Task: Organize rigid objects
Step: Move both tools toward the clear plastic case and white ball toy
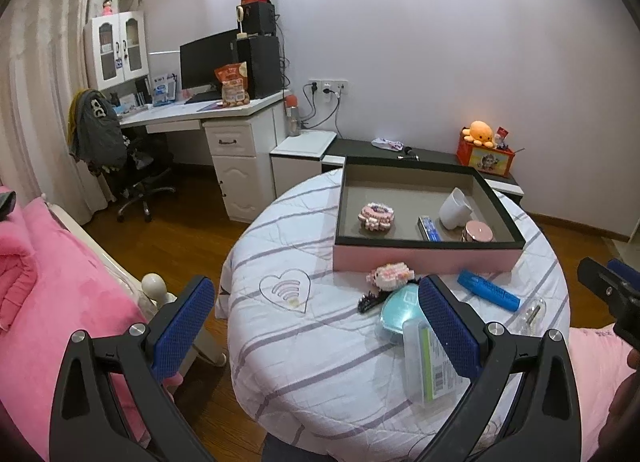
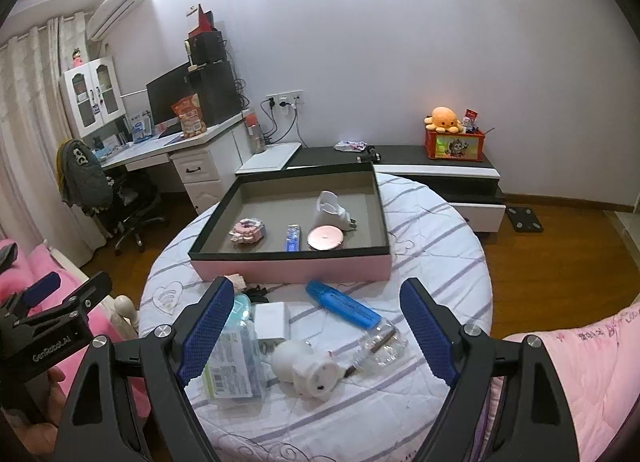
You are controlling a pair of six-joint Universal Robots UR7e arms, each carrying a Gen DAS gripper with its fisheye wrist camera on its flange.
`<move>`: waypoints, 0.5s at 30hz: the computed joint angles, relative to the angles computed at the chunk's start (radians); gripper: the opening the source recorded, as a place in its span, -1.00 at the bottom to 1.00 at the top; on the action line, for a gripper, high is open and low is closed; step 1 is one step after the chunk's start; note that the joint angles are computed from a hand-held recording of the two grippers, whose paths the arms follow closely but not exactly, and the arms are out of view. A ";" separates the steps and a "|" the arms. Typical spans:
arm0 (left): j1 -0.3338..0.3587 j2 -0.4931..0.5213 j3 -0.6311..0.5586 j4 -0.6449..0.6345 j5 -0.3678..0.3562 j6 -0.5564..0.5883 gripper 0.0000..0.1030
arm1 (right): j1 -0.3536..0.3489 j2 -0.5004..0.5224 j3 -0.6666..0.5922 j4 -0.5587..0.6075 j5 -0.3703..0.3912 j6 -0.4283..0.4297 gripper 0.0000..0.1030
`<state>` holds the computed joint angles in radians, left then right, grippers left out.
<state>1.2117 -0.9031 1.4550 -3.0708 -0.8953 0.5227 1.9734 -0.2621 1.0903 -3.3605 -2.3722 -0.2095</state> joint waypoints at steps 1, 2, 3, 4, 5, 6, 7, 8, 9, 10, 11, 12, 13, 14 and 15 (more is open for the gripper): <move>0.003 -0.002 0.007 0.002 -0.006 0.001 1.00 | -0.003 -0.004 0.009 -0.002 -0.002 0.006 0.67; 0.005 -0.002 0.013 0.003 -0.005 0.000 1.00 | -0.007 -0.010 0.023 -0.002 -0.003 0.016 0.67; 0.007 -0.002 0.020 0.004 -0.004 -0.004 1.00 | -0.012 -0.016 0.039 0.000 -0.006 0.030 0.67; 0.011 -0.004 0.027 0.011 -0.008 -0.012 1.00 | -0.015 -0.021 0.049 0.003 -0.008 0.039 0.68; 0.014 -0.006 0.034 0.020 -0.017 -0.021 1.00 | -0.021 -0.024 0.060 0.009 -0.009 0.049 0.67; 0.019 -0.010 0.046 0.033 -0.029 -0.032 1.00 | -0.023 -0.026 0.066 0.014 -0.009 0.053 0.67; 0.019 -0.011 0.053 0.040 -0.034 -0.036 1.00 | -0.027 -0.025 0.071 0.021 -0.013 0.057 0.67; 0.020 -0.010 0.061 0.041 -0.036 -0.034 1.00 | -0.030 -0.023 0.072 0.029 -0.018 0.060 0.67; 0.019 -0.007 0.069 0.042 -0.031 -0.031 1.00 | -0.033 -0.021 0.074 0.038 -0.023 0.064 0.67; 0.018 -0.005 0.076 0.045 -0.029 -0.029 1.00 | -0.038 -0.020 0.075 0.054 -0.022 0.072 0.67; 0.018 -0.002 0.082 0.048 -0.029 -0.030 1.00 | -0.042 -0.020 0.078 0.067 -0.016 0.080 0.67; 0.018 0.001 0.087 0.054 -0.032 -0.034 1.00 | -0.046 -0.018 0.078 0.079 -0.011 0.084 0.67; 0.019 0.004 0.088 0.062 -0.034 -0.038 1.00 | -0.049 -0.016 0.078 0.089 -0.008 0.085 0.67; 0.018 0.007 0.089 0.070 -0.036 -0.042 1.00 | -0.051 -0.012 0.075 0.101 -0.006 0.082 0.68; 0.018 0.013 0.088 0.078 -0.038 -0.047 1.00 | -0.053 -0.011 0.073 0.110 -0.004 0.081 0.68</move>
